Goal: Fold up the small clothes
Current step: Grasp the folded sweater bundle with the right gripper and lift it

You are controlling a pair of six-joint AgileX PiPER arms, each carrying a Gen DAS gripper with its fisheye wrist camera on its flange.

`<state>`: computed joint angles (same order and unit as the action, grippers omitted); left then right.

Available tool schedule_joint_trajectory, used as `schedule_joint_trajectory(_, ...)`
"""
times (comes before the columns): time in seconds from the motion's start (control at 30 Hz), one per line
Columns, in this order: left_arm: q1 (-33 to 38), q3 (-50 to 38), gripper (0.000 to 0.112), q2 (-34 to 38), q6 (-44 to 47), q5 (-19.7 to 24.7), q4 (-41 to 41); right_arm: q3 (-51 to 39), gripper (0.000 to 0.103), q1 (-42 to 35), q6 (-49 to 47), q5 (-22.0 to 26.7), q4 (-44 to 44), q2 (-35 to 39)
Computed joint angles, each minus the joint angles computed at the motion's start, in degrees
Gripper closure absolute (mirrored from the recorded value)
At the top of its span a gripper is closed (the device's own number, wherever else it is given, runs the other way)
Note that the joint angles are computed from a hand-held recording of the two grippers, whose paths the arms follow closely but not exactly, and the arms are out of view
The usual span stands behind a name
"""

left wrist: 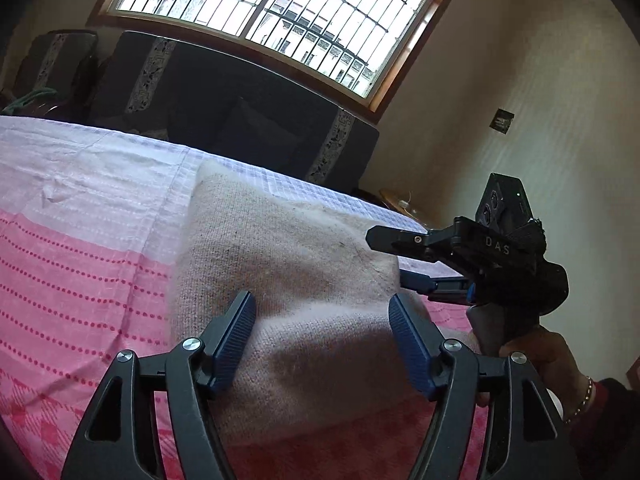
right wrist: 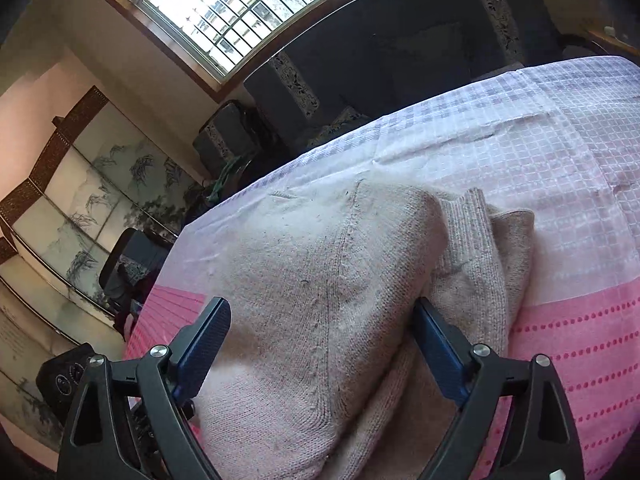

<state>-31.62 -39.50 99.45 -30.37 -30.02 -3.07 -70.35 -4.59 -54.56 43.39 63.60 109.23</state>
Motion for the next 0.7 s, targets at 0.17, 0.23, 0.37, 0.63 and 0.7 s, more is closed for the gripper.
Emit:
schedule_joint_trajectory(0.17, 1.89, 1.36, 0.042, -2.65, -5.43, 0.79, 2.66, -1.06, 0.094, 1.15, 1.52, -1.49, -2.26, -0.12)
schedule_joint_trajectory(0.23, 3.86, 2.15, 0.039, -3.95, -10.36, 0.46, 4.99, -0.71, 0.094, -1.43, -1.65, 0.8, 0.41, -2.26)
schedule_joint_trajectory(0.37, 8.17, 2.05, 0.029, -4.02, -20.12, -0.03, 10.79, -4.15, 0.094, -6.88, -2.88, 5.99, -0.17, -1.88)
schedule_joint_trajectory(0.63, 6.18, -2.33, 0.029, 3.53, -16.5, 5.14, 8.41, -2.94, 0.091, -12.95, -12.03, 11.63, 8.87, 5.87)
schedule_joint_trajectory(0.7, 6.59, -1.61, 0.029, 3.38, -16.79, 3.62, 8.03, -2.24, 0.089, -13.39, -13.66, 16.1, 13.0, 6.32)
